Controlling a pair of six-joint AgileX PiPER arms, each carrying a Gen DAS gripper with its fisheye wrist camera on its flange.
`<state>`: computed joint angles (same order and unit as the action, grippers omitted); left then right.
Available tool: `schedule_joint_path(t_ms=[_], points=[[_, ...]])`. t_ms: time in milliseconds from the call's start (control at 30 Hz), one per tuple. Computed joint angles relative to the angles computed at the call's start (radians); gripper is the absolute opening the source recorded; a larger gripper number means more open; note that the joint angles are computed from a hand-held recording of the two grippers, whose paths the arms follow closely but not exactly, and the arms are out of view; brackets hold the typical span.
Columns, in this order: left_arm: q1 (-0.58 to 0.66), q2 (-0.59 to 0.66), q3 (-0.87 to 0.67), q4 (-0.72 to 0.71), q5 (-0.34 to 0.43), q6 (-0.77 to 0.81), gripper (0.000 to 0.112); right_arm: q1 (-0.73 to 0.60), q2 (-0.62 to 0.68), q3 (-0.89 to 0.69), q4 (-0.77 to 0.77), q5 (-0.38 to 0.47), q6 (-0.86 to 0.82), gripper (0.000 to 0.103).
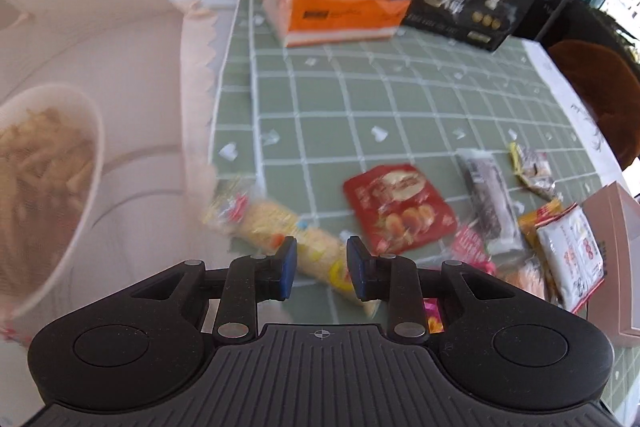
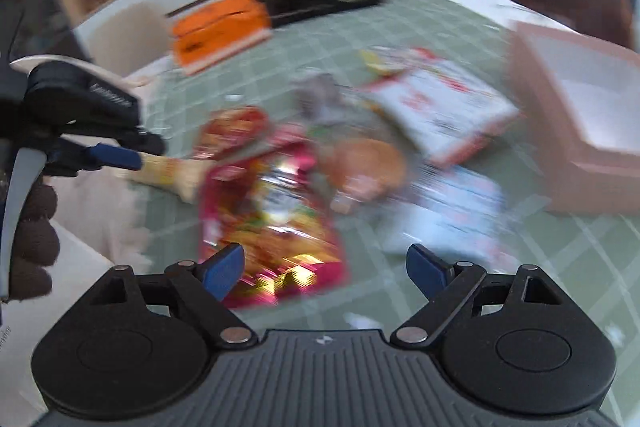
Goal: Organize snacks
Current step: 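Grasp the yellow wrapped bar with the left tool while the right tool moves over the snacks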
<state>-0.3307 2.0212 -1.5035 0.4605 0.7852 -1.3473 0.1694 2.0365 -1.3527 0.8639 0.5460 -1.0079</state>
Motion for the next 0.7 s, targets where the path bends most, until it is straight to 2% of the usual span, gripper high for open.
schedule_joint_path(t_ms=[133, 167, 200, 300, 400, 467, 533, 600, 700], points=[[0.052, -0.004, 0.015, -0.134, -0.011, 0.061, 0.033, 0.098, 0.076, -0.108, -0.093, -0.01, 0.116, 0.089], [0.061, 0.009, 0.003, -0.157, -0.012, 0.07, 0.033, 0.119, 0.088, -0.131, -0.094, -0.013, 0.11, 0.089], [0.075, 0.03, -0.014, -0.191, -0.023, 0.077, 0.038, 0.129, 0.09, -0.141, -0.084, -0.004, 0.083, 0.089], [0.073, 0.076, -0.06, -0.14, -0.035, 0.013, 0.049, 0.162, 0.104, -0.181, -0.167, 0.0, 0.101, 0.089], [0.064, 0.129, -0.122, -0.07, -0.036, -0.021, 0.053, 0.169, 0.13, -0.212, -0.306, -0.008, 0.218, 0.089], [0.067, 0.146, -0.14, -0.037, -0.06, -0.067, 0.047, 0.145, 0.142, -0.223, -0.324, 0.016, 0.249, 0.089], [0.07, 0.158, -0.152, 0.003, -0.088, -0.133, 0.047, 0.122, 0.139, -0.203, -0.259, -0.002, 0.206, 0.089], [0.078, 0.187, -0.19, 0.018, -0.073, -0.17, 0.047, 0.112, 0.14, -0.2, -0.233, -0.004, 0.211, 0.09], [0.106, 0.221, -0.225, -0.003, -0.078, -0.198, 0.046, 0.129, 0.153, -0.227, -0.306, -0.008, 0.318, 0.09]])
